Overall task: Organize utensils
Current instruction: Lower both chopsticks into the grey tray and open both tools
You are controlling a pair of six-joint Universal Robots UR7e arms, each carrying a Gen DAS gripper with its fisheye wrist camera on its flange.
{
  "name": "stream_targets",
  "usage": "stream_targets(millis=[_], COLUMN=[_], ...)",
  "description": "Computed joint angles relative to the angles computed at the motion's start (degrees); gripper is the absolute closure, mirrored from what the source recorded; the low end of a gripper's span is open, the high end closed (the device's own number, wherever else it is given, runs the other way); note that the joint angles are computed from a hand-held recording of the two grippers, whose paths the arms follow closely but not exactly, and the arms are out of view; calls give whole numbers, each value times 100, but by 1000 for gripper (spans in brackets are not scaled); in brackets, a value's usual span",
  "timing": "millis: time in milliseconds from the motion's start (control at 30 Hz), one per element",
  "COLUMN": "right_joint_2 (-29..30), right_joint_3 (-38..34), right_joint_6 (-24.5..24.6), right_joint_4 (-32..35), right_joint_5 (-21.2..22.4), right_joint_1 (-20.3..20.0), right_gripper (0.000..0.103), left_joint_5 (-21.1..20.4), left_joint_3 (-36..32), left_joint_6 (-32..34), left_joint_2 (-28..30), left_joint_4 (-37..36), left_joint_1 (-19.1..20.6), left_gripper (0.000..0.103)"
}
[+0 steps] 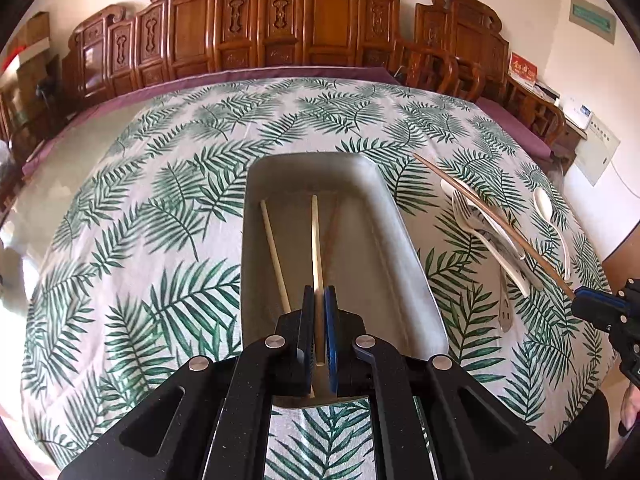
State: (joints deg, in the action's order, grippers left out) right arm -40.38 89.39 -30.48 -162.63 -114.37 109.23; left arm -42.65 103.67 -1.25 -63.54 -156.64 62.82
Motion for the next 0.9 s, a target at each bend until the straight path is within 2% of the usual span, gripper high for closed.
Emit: stream_targets(millis=[400, 467, 533, 667, 867, 900], right_joint_2=[241, 284, 333, 433, 662, 725], right_joint_3=[-265, -304, -359, -467, -739, -814], right_joint_6=[169, 197, 220, 289, 379, 387], right_joint_4=[197, 219, 254, 357, 538, 578], right_joint_5=[40, 54, 51, 63, 95, 98], right_joint_1=[91, 113, 130, 168, 247, 270], right_gripper=[97, 97, 97, 97, 97, 97], left_joint_5=[-244, -189, -87, -169, -1, 4], left_joint_3=[-80, -50, -2, 32, 100, 103], left_joint_6=[54, 143, 279, 353, 596, 616], left_joint_2=[36, 25, 22, -65, -245, -278], left_joint_4=[50, -30, -185, -299, -630, -660], left_joint_1=[110, 85, 45, 44, 34, 40], left_gripper=[98, 93, 80, 78, 62, 56])
